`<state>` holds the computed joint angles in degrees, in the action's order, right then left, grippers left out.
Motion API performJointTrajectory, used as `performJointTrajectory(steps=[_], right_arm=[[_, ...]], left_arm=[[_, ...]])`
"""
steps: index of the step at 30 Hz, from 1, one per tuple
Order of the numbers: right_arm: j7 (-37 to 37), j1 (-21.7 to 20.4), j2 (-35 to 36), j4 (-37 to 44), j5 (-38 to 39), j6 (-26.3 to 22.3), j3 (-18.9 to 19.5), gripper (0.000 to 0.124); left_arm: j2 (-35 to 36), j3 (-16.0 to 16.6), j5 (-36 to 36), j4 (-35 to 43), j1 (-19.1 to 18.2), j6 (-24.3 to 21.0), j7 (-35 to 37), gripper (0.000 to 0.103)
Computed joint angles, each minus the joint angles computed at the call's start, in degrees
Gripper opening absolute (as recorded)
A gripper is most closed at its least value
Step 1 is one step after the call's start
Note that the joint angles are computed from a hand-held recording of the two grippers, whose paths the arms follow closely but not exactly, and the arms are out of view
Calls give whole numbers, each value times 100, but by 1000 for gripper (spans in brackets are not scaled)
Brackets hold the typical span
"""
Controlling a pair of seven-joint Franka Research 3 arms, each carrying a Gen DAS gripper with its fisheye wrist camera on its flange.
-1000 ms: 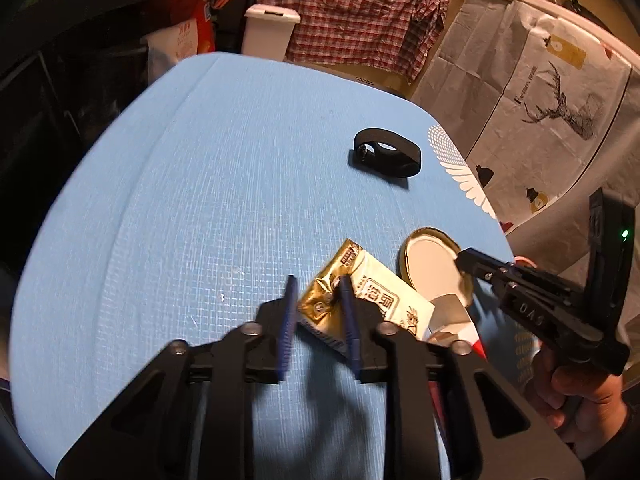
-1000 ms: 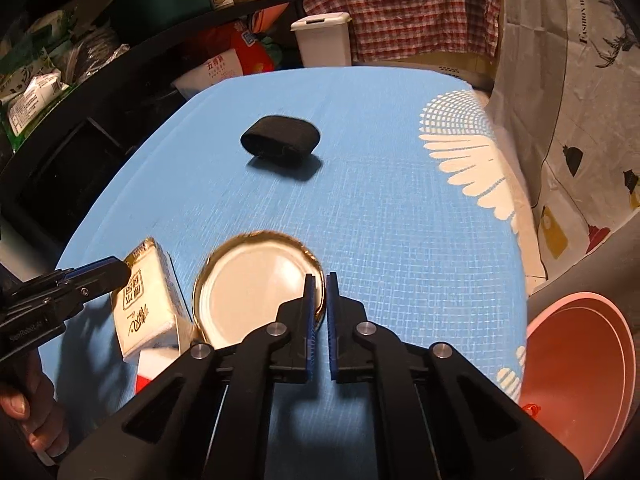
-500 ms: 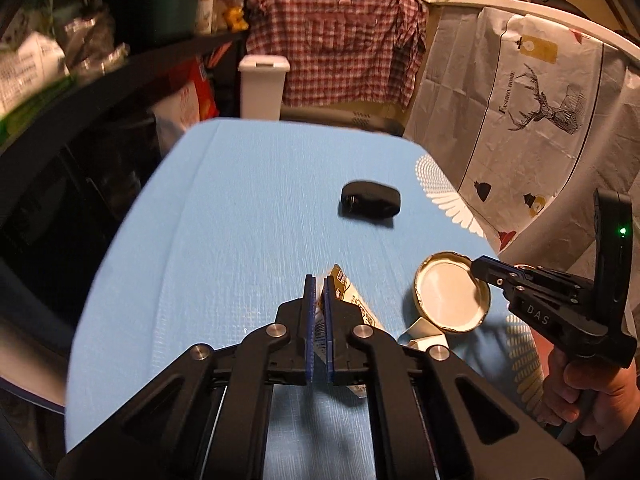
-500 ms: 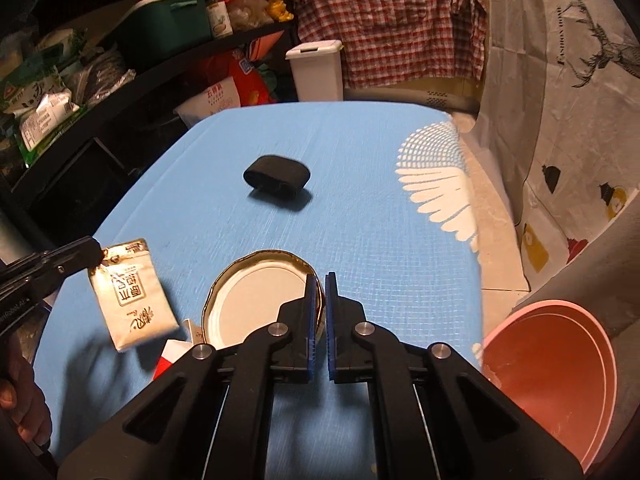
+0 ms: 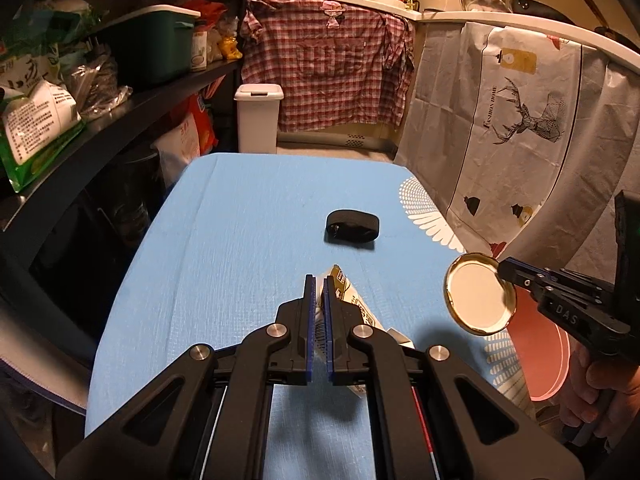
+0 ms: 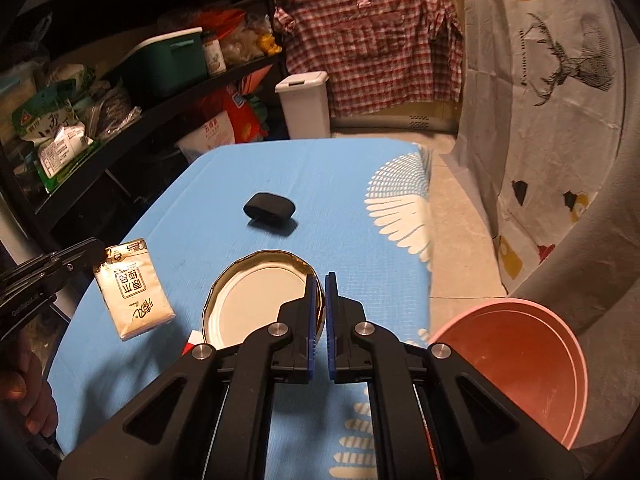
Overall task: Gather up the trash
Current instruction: 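Carry the foil packet and jar lid over the pink bin and open both grippers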
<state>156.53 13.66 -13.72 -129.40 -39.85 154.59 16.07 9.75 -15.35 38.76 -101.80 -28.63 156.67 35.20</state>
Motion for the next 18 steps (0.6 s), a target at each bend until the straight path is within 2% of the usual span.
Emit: performJointTrajectory(steps=[10,18], right_arm=[[14,-83,-582,-167,-57,-298,217,4],[-580,-240,-1374,-389,361,-541,337,4]], left_arm=[[-221,-36,161,-127,-1,106,-235,4],[-243,-120,191,-82,-22,165,-261,4]])
